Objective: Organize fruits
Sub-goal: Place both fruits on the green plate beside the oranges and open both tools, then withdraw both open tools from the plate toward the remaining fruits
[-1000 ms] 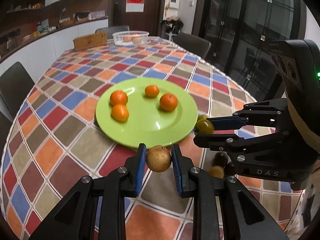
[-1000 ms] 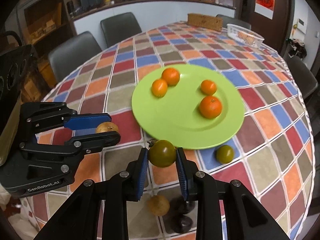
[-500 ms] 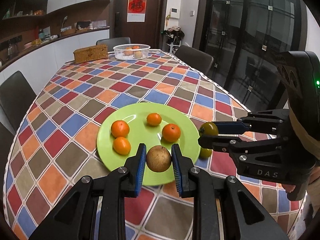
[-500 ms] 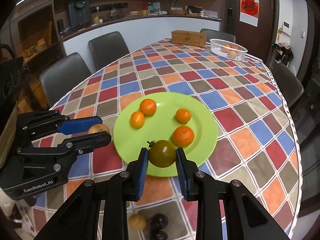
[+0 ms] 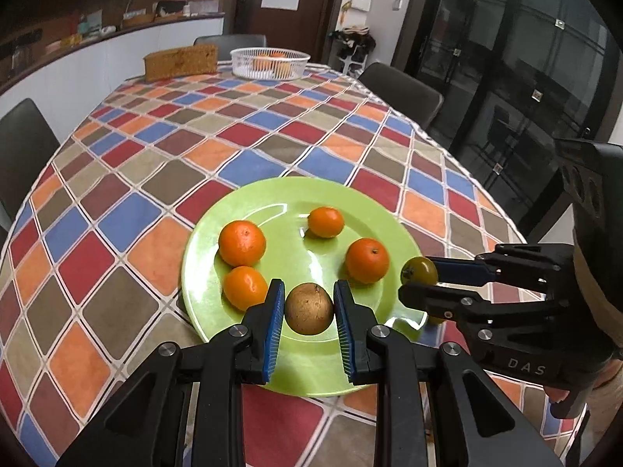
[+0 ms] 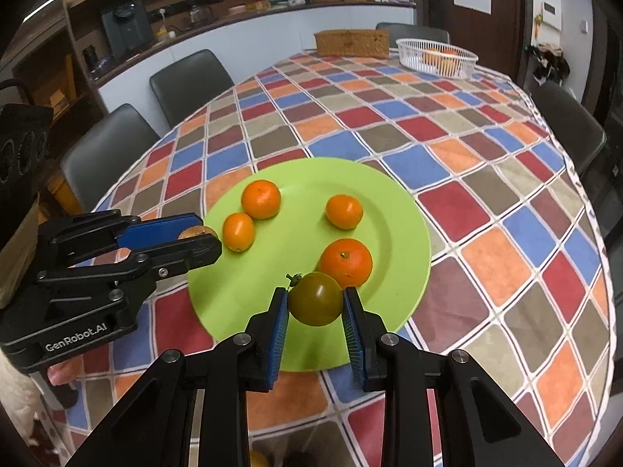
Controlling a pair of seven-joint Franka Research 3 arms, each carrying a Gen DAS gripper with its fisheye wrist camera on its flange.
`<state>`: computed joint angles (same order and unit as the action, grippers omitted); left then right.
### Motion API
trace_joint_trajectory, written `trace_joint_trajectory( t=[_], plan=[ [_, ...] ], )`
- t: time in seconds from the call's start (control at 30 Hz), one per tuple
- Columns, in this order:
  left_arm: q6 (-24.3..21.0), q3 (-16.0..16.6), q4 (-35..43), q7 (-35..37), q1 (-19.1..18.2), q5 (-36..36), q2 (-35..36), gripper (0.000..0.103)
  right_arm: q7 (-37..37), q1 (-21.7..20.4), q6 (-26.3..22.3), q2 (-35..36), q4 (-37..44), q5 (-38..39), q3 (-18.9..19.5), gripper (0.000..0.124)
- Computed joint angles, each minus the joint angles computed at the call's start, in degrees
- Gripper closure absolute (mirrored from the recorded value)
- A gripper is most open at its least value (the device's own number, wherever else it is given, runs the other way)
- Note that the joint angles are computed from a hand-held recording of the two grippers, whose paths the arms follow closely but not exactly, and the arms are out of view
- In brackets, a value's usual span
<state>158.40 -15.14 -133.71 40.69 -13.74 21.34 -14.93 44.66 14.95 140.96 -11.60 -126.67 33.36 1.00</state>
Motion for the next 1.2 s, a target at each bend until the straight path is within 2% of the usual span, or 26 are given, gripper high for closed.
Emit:
trace_joint_trajectory(
  t=[0.47,0.57,0.7,0.93,1.07,1.2],
  plan=[
    [-1.5,0.9,1.1,1.9,0.0,-1.2,1.8,0.077,1.6,0.4,0.7,2.0,1.6,-1.7,0.9,0.095],
    [-1.4,0.8,1.0,1.7,0.1,-1.2,1.4,0.073,2.3,0.5,1.5,2.0,1.7,-2.6,1.2,0.094],
    [-3.0,-1.1,0.7,-1.7,1.5,3.1,-0.8,0.07,2.8,0.6,2.2,1.2,1.0,-3.7,1.3,0.09],
    [-7.3,-4.3,0.3,-5.1,1.7,11.0,-5.7,0.07,-0.4,1.5,5.9,-5.4,-4.2,-3.1,0.5,0.09],
    [-7.7,-5.8,-0.6,-7.8,1.3,13.9,-8.8,0.06,-3.1,2.4,7.8,-10.5,-7.8,-1.5,-0.9,0.09],
    [-8.9,-8.0,-1.2,-11.2,0.8,16.0,-11.5,0.051,-5.1,3.2,8.8,-15.6,-11.3,0.7,-2.6,0.079]
  ],
)
